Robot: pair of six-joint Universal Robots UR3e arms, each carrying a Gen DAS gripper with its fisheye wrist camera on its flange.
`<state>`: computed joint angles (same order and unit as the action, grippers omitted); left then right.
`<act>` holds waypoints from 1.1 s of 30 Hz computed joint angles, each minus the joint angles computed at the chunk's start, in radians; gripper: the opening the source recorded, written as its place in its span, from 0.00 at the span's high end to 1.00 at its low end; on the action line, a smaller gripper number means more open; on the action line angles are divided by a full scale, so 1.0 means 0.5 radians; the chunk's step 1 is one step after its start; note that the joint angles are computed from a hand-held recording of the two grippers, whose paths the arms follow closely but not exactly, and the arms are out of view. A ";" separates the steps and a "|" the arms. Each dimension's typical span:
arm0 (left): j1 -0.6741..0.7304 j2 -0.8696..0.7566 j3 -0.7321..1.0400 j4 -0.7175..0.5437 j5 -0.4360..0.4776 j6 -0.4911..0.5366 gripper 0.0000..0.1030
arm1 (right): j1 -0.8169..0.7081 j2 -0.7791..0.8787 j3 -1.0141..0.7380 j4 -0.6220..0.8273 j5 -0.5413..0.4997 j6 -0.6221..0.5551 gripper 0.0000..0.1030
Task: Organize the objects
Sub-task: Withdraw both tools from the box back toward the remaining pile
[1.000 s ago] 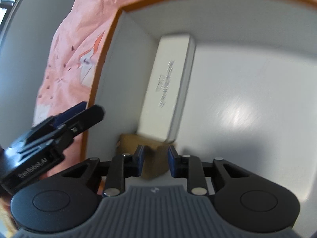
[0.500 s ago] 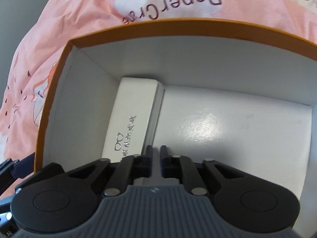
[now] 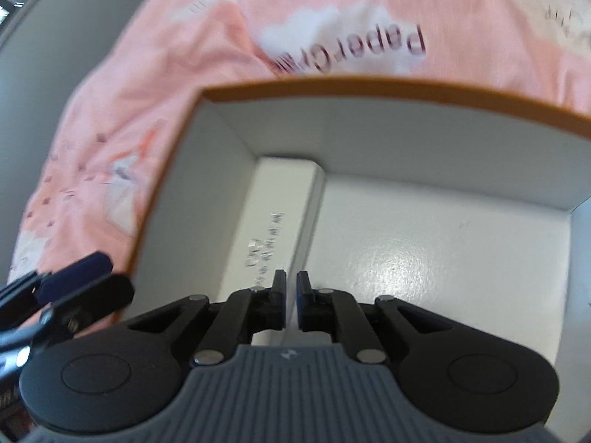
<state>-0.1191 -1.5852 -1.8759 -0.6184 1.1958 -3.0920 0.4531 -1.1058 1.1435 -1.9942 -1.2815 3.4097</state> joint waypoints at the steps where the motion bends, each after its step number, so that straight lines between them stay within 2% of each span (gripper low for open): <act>1: -0.007 0.049 -0.018 -0.003 0.001 0.018 0.50 | 0.003 -0.098 0.113 -0.077 -0.003 -0.018 0.93; 5: -0.022 0.281 -0.072 -0.171 -0.052 0.088 0.54 | -0.006 -0.537 0.614 -0.401 0.056 -0.088 0.89; 8: -0.021 0.509 -0.188 -0.259 -0.113 0.103 0.54 | -0.019 -0.907 1.016 -0.647 0.123 -0.134 0.78; 10: -0.009 0.677 -0.280 -0.337 -0.167 0.121 0.56 | 0.047 -1.020 1.161 -0.815 0.055 -0.114 0.67; 12: -0.011 0.832 -0.373 -0.399 -0.197 0.129 0.59 | 0.083 -1.216 1.367 -0.930 0.004 -0.121 0.65; 17: -0.060 1.145 -0.561 -0.570 -0.197 0.113 0.69 | 0.122 -1.674 1.756 -0.915 -0.047 -0.118 0.65; 24: -0.060 1.546 -0.834 -0.827 -0.199 0.088 0.70 | 0.345 -2.014 2.052 -0.745 -0.342 -0.068 0.65; 27: -0.056 1.661 -0.868 -1.010 -0.237 0.138 0.70 | 0.368 -2.154 2.126 -0.571 -0.363 -0.062 0.65; 30: -0.119 1.696 -0.871 -1.117 -0.257 0.203 0.70 | 0.366 -2.346 2.169 -0.378 -0.329 -0.084 0.60; 33: -0.286 1.601 -0.870 -1.015 -0.170 0.126 0.70 | 0.468 -2.412 2.179 -0.313 -0.437 -0.033 0.58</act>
<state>-0.2619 -0.7850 -2.3109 -1.1260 1.1110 -3.0289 0.6873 -2.3119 2.2331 -2.1507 -1.4998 3.3930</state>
